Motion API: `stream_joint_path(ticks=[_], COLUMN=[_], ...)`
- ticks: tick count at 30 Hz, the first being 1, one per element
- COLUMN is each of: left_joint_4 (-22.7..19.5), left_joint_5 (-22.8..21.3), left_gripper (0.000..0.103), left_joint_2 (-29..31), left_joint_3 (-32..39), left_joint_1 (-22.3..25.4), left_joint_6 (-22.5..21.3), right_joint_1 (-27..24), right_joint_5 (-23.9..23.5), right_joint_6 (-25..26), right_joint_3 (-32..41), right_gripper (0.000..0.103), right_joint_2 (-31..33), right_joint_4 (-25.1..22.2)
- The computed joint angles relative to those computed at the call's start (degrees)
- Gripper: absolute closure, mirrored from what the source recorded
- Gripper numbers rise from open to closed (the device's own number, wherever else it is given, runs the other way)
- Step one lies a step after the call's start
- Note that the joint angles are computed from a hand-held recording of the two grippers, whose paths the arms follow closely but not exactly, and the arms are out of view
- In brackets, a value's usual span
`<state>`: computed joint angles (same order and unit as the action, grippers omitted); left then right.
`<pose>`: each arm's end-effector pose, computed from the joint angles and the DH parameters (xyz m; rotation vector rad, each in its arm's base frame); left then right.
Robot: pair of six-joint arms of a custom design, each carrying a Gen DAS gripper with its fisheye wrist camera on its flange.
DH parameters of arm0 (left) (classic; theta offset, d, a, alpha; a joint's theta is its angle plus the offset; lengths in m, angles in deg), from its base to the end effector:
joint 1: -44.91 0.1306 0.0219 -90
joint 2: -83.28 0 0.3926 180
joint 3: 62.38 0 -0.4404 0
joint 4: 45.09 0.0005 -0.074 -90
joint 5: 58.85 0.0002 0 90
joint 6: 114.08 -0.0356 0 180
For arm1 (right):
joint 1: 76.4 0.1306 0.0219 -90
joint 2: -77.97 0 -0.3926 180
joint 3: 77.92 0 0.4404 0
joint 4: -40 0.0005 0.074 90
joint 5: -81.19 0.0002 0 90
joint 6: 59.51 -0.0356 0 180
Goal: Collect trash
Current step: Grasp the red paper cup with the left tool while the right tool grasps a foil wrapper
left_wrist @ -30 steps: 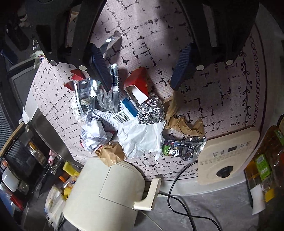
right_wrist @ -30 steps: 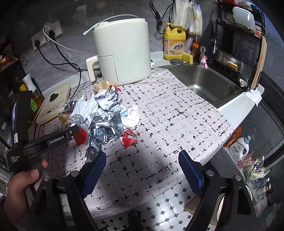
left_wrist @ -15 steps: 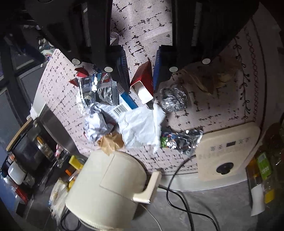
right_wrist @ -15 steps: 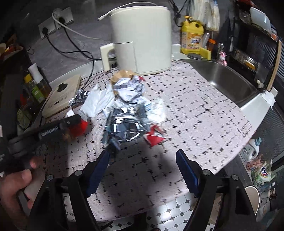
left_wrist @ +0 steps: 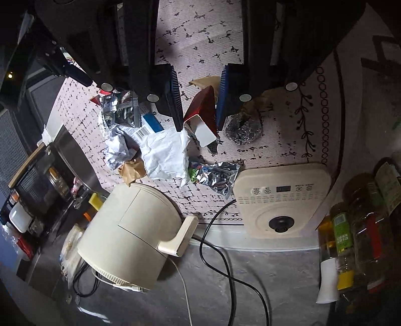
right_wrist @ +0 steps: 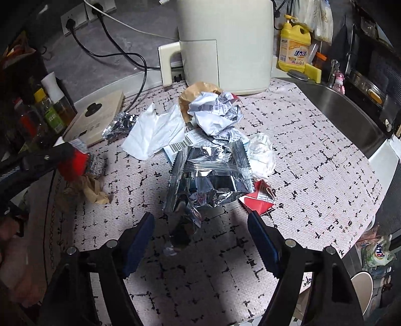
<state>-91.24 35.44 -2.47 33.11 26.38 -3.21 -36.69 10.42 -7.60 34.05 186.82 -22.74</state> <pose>0.5382 -0.1837 0.4542 -0.0117 2.3920 -0.4190 0.5023 0.4012 0.4332 0.0804 2.5243 0.0975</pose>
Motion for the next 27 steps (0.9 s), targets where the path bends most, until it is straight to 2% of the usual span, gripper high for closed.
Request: stream_joint_path(ticks=[1, 3, 4, 5, 7, 14, 21, 27], left_joint_4=[-0.4, -0.8, -0.9, -1.1, -1.2, -1.3, -1.4, -3.1], left_joint_5=[0.0, 0.2, 0.2, 0.0, -0.4, -1.7, -6.2, -11.8], left_gripper=[0.077, 0.077, 0.077, 0.077, 0.077, 0.077, 0.077, 0.077], left_joint_2=[0.2, 0.6, 0.8, 1.0, 1.2, 1.4, -1.6, -5.5], left_joint_3=[0.1, 0.3, 0.4, 0.6, 0.9, 1.9, 0.3, -1.9], left_joint_1=[0.1, 0.1, 0.2, 0.1, -0.1, -1.5, -3.7, -6.5], left_joint_6=[-0.2, -0.2, -0.1, 0.0, 0.2, -0.6, 1.0, 4.7], right_joint_1=[-0.2, -0.6, -0.8, -1.0, -1.2, -0.3, 0.4, 1.3], right_joint_5=[-0.3, -1.2, -2.0, -2.9, -3.7, -3.9, -4.2, -4.5], right_joint_6=[0.0, 0.0, -0.1, -0.3, -0.6, 1.4, 4.1, 7.6], right_joint_3=[0.2, 0.5, 0.7, 0.7, -0.1, -2.8, -6.7, -11.1], right_gripper=[0.034, 0.057, 0.079, 0.089, 0.097, 0.102, 0.102, 0.102], right_joint_2=[0.3, 0.9, 1.2, 1.3, 0.7, -3.0, -7.5, -12.2], right_joint_4=[-0.2, -0.6, -1.1, -1.4, -0.8, 3.2, 8.2, 12.9])
